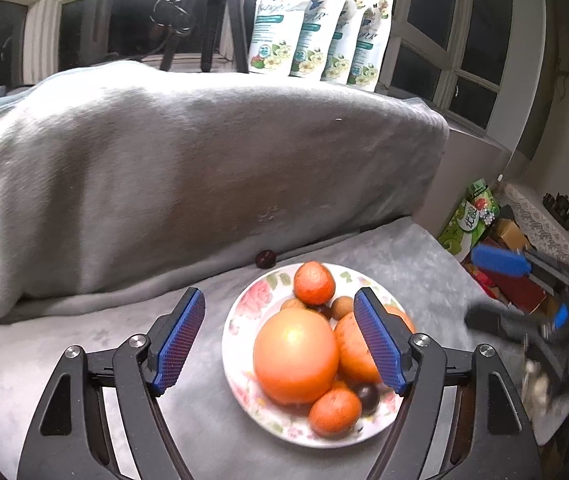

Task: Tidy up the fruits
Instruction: 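Move the right tool to the dark plum lying against the blanket fold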

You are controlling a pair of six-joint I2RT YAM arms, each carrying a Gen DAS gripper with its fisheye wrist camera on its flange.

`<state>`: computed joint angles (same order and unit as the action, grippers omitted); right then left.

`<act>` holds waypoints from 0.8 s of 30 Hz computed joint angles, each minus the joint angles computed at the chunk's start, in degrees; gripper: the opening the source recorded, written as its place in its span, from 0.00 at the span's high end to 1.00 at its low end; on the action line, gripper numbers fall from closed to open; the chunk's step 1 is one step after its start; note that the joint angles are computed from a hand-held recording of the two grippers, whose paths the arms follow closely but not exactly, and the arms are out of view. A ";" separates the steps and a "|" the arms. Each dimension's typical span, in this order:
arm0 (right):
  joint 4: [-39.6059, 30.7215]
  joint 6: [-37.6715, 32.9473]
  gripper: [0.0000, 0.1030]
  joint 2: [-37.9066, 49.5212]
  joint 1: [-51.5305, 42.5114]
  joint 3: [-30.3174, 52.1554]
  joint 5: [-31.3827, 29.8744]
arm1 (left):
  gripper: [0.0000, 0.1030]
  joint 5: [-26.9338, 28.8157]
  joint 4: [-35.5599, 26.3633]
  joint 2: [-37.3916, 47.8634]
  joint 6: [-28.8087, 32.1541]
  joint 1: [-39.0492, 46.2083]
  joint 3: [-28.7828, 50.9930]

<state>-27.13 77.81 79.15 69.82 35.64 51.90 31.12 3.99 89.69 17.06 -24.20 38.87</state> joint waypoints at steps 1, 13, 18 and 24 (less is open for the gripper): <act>1.20 -1.86 0.10 -1.16 -1.15 -0.57 -0.69 | 0.25 0.34 0.18 -0.74 0.64 0.76 -1.01; 25.36 -23.45 0.20 -2.25 -28.33 -5.14 -28.03 | 0.25 7.61 -4.25 -3.92 10.86 13.50 -6.23; 24.84 -26.51 0.42 8.70 -35.94 3.27 -36.12 | 0.25 10.56 -6.44 -5.08 14.17 17.39 -7.66; 18.95 -26.35 0.57 20.75 -38.66 14.37 -37.27 | 0.25 14.04 -9.29 -4.56 17.73 21.96 -7.10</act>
<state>-8.18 51.46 99.90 31.16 50.01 14.63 45.16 -5.30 85.13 34.79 -2.23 31.77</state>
